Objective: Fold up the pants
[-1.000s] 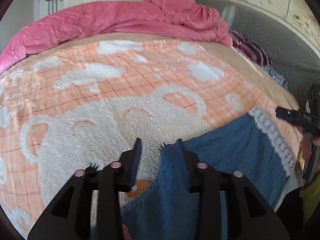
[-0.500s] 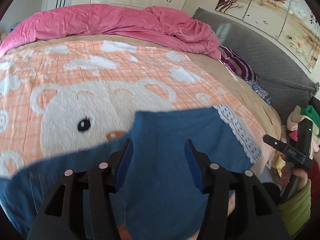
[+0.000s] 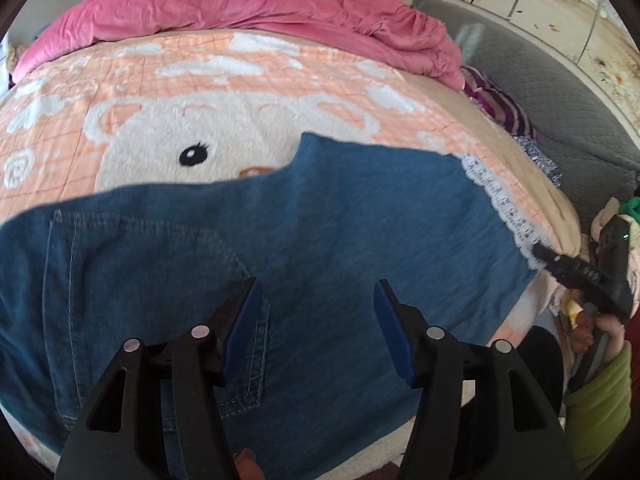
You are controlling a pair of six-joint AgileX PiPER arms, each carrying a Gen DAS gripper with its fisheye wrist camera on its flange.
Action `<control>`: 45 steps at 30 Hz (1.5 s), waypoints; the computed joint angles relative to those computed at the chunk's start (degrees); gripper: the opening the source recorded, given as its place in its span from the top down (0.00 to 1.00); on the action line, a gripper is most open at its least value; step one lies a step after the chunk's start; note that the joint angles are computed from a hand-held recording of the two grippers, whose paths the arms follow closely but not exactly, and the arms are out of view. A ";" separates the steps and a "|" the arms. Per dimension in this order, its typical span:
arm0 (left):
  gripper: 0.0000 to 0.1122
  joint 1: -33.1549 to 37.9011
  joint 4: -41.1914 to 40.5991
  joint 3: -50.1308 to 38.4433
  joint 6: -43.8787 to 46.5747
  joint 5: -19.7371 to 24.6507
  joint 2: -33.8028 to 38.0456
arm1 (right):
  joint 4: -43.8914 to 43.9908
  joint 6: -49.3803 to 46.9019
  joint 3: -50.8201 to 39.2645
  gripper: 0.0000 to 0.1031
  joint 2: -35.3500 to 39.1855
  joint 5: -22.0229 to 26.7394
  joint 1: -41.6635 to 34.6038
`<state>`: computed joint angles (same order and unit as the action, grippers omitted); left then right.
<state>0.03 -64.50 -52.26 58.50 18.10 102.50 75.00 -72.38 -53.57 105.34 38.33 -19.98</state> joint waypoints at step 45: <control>0.29 -0.44 -2.26 2.48 3.69 -6.34 -5.70 | 2.86 -10.41 9.71 0.51 -17.67 -15.28 8.77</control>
